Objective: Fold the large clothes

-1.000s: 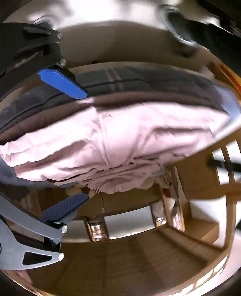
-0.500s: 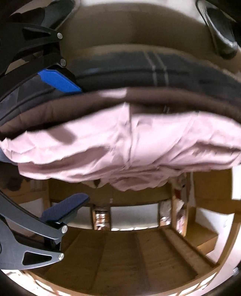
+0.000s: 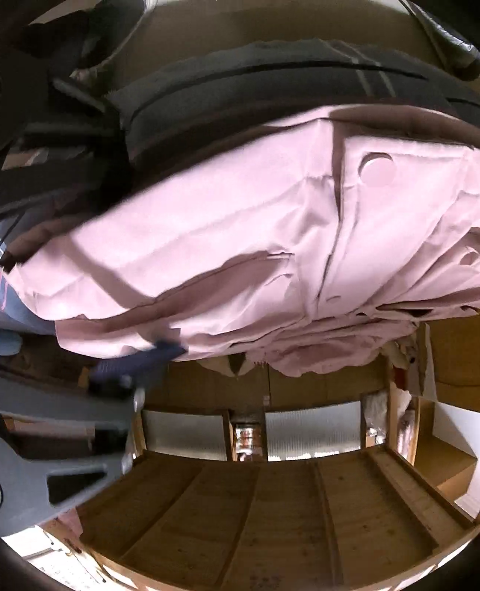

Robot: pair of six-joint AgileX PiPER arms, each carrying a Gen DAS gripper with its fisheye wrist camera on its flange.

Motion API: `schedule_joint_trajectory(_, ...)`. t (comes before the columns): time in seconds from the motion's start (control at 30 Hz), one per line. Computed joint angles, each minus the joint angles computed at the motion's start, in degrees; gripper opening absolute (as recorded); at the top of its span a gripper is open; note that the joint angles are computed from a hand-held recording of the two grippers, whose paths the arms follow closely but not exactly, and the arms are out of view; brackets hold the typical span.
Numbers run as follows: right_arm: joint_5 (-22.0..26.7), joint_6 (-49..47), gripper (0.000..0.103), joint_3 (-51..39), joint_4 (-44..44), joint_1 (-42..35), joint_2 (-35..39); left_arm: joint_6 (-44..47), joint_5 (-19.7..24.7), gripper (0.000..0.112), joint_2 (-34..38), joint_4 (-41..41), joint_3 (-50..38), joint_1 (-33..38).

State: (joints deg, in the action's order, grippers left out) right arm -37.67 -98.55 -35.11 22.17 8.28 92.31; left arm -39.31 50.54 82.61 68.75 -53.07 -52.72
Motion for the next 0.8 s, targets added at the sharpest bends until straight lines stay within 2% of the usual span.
schedule_joint_trajectory(0.07,0.42,0.88,0.025,0.39,-0.03,0.44,-1.28,2.16,-0.59,0.101,0.65,1.54,2.31,-1.52)
schedule_joint_trajectory(0.17,2.82,4.27,0.016,-0.15,-0.08,0.34,-3.89,1.61,0.89,0.101,2.71,6.40,4.91,-3.52)
schedule_joint_trajectory(0.3,8.71,8.67,0.015,-3.48,0.43,-0.30,-7.14,-0.29,1.90,0.101,5.70,9.27,4.56,-1.70)
schedule_joint_trajectory(0.43,13.63,11.66,0.014,-6.54,1.00,-1.16,-8.52,-1.15,1.08,0.101,9.80,12.52,3.33,1.01)
schedule_joint_trajectory(0.63,15.68,17.26,0.014,-8.74,-1.41,-2.02,-9.60,-2.65,0.43,0.101,16.31,15.88,1.14,4.22)
schedule_joint_trajectory(0.8,18.06,20.20,0.014,-10.91,-1.25,-2.43,-9.91,-8.56,0.09,0.101,17.17,20.35,-0.48,6.46)
